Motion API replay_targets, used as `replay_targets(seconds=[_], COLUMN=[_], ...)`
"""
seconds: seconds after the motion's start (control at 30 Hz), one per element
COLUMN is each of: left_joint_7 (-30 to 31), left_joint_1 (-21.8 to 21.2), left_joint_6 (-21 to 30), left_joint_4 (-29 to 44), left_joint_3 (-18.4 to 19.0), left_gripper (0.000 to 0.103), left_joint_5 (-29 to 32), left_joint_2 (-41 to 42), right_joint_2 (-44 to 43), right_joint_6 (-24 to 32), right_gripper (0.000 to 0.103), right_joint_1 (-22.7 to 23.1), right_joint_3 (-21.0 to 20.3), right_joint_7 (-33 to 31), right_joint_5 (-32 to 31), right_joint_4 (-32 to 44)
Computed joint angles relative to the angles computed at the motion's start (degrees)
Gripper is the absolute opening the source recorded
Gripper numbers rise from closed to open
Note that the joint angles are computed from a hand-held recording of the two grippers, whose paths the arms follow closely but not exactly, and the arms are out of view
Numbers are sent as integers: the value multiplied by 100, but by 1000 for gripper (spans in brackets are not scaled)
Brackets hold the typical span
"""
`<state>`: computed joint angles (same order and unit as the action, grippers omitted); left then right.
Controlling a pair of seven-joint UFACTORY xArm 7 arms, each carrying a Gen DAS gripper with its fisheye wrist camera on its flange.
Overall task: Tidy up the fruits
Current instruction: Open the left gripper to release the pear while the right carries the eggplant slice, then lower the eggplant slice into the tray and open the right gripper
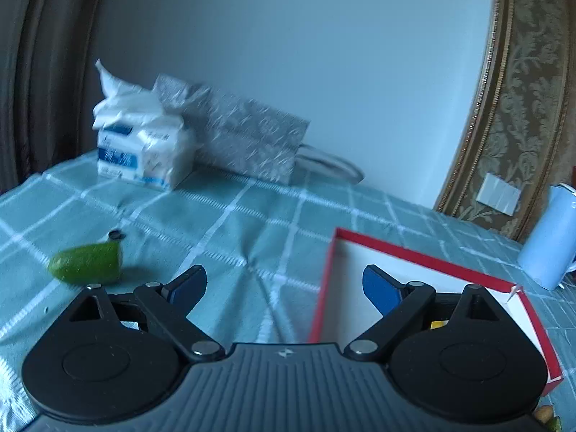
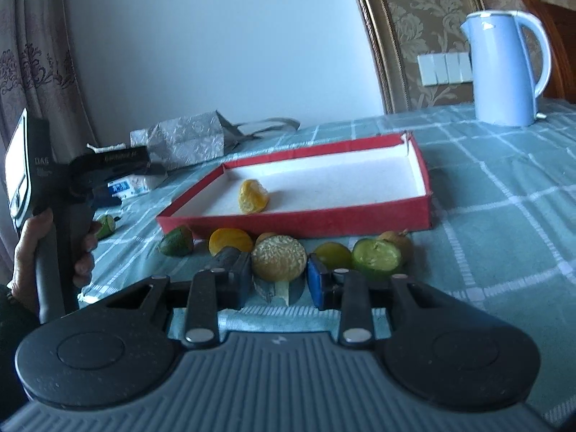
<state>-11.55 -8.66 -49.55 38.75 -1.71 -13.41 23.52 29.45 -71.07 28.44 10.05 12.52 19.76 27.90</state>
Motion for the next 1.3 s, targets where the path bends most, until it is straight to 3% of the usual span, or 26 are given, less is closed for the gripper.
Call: replay_targets(seconds=[0.13,0.2,0.33,0.47,0.57,0.8,0.93,1.0,1.07,1.2,1.27,1.3], left_joint_7=[85,74,111,232,192,-28,58,171,240,411,495,569], left_joint_1=[-46,-25,-43,-110,-78,106,61,3,-18,-67,-43,-56], left_joint_6=[195,209,241,253,254,396,457,472,444,198,38,-33], left_joint_4=[61,47,38,68,80,93,116,125,112,5,-86,-142], left_joint_3=[33,25,17,38,21,-21,-6,11,10,15,8,8], left_gripper=[94,94,94,94,94,94,94,94,94,94,94,94], left_joint_5=[-141,-72,-13,-105,-67,322,385,354,365,353,482,505], left_joint_2=[41,40,31,48,47,26,39,50,58,61,52,41], right_joint_2=[54,-87,-335,-427,-296,303,500,483,468,245,93,20], right_joint_6=[-156,105,539,1938,3017,4346,4550,4558,4505,3475,2735,2242], right_gripper=[31,31,31,31,31,31,31,32,40,48,70,73], right_joint_1=[391,530,477,341,202,1022,1590,1545,1406,994,800,681], right_joint_3=[-4,-1,-134,-291,-457,-1393,-1917,-1862,-1730,-1204,-918,-751], right_joint_7=[-643,-1090,-1691,-2581,-2796,-3712,-4114,-4069,-3918,-3301,-2933,-2619], right_joint_5=[694,1102,1274,1601,1598,2764,3293,3259,3071,2429,2196,2026], right_joint_4=[131,274,665,1568,2228,3459,3731,3717,3659,3048,2636,2356])
